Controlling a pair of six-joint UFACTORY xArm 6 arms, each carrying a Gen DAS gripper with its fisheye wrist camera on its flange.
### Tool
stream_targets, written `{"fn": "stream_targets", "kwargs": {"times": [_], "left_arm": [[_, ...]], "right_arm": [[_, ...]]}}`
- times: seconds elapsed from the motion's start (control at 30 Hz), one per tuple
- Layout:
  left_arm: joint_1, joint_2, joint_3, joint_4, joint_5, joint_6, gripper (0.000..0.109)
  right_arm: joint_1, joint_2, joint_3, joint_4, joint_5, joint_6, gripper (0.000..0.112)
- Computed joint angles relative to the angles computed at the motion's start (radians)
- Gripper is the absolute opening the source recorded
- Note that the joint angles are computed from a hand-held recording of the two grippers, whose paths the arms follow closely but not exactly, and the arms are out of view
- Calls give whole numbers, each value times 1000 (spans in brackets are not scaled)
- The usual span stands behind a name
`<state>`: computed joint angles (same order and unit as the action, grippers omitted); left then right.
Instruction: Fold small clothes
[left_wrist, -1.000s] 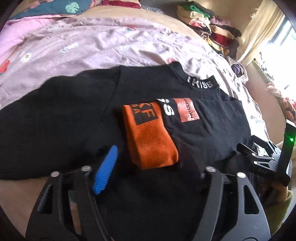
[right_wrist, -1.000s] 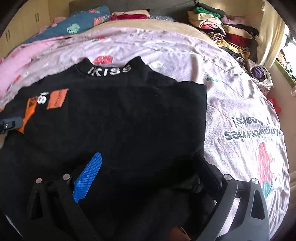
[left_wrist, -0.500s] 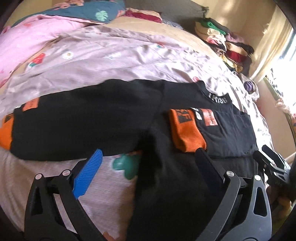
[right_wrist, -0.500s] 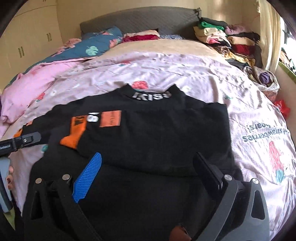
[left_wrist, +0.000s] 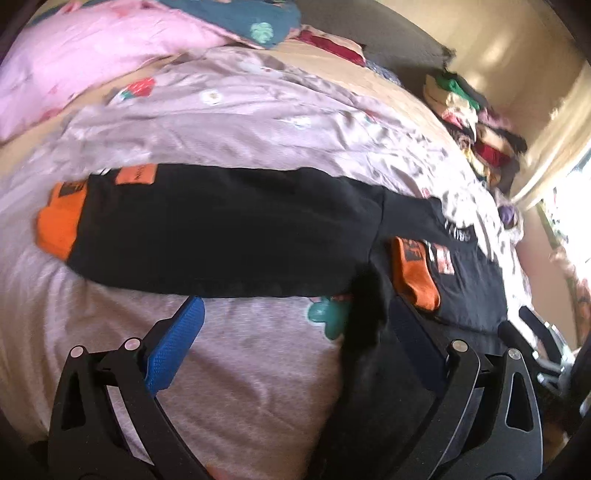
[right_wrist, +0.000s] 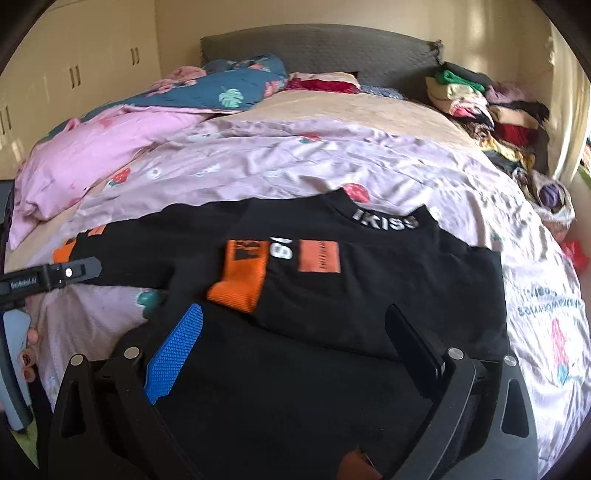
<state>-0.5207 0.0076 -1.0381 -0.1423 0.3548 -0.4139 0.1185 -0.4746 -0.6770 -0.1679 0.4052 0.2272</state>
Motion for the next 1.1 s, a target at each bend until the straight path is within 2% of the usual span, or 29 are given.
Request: {"fn": "stream_targets", "kwargs": {"times": [0.2,0.47,0.57,0.8,0.97,1.1], "left_arm": [[58,-30,36,144,-20,-154,93],[127,-43,63,176,-32,-214,93],[154,-47,69,243,-21,-281,93],[198,-36,67,298,17,-363,93],[228,-6,61,271,52,-385,93],[254,10,77,229,19,-404,93]], "right_arm": [[58,49,-54,-62,10,57,98],[120,99,-112,-79,13,65,98],[144,121,-133,-84,14,61,98],[192,153,-151,-66,1,46,98],[205,159,-140,-46,-5,28,98],[198,154,-124,-27,-10,29,98]]}}
